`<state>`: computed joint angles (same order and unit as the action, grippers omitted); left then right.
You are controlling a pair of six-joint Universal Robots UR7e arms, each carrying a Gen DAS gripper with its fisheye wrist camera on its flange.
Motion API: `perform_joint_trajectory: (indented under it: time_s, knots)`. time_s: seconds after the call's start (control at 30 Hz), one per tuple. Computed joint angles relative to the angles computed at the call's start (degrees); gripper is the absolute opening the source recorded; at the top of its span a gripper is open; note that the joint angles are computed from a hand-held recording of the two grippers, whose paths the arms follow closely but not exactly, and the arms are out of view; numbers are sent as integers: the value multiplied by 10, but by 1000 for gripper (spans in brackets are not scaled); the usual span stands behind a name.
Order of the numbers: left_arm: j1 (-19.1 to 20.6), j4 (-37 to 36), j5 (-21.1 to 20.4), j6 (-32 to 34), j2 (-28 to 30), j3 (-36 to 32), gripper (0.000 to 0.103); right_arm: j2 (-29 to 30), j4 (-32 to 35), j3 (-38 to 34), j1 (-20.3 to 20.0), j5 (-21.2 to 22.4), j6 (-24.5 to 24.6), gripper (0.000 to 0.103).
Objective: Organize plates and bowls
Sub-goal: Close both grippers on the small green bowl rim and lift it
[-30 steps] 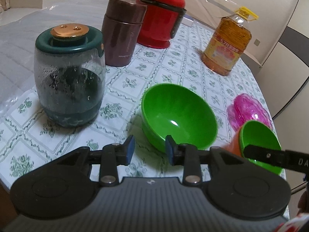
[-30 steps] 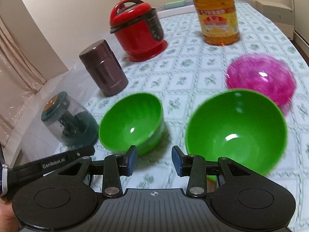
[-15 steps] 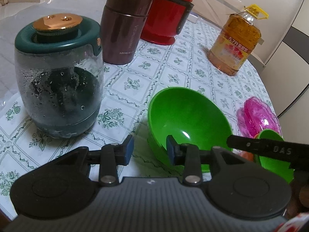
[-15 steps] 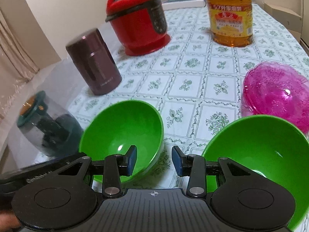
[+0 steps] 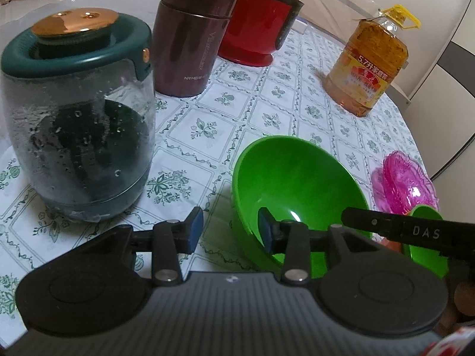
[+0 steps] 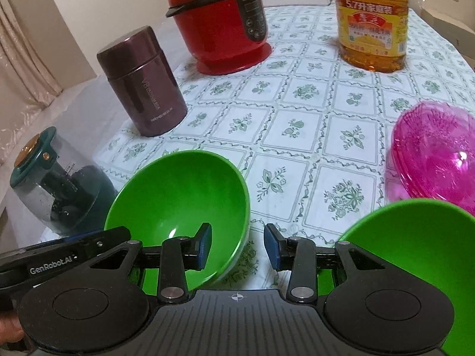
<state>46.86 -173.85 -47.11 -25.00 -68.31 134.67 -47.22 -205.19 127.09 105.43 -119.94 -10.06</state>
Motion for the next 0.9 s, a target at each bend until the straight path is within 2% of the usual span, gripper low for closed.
perform_joint_trajectory:
  time_s: [0.07, 0.17, 0.23, 0.47, 0.7, 0.9]
  knots:
    - [2, -3, -1, 5, 5, -3, 35, 3, 6, -5, 1, 2, -5, 40]
    - [3, -5, 1, 14, 9, -5, 30, 10, 5, -12, 4, -6, -18, 39]
    - [4, -8, -2, 20, 11, -6, 26, 11, 12, -16, 4, -7, -18, 29]
    - [2, -17, -7, 36, 16, -7, 15, 13, 38, -26, 4, -28, -18, 17]
    - [-5, -7, -1, 36, 10, -7, 14, 14, 42, -28, 8, -42, -15, 12]
    - [-23, 23, 9, 29, -24, 1, 14, 4, 35, -20, 26, -39, -5, 12]
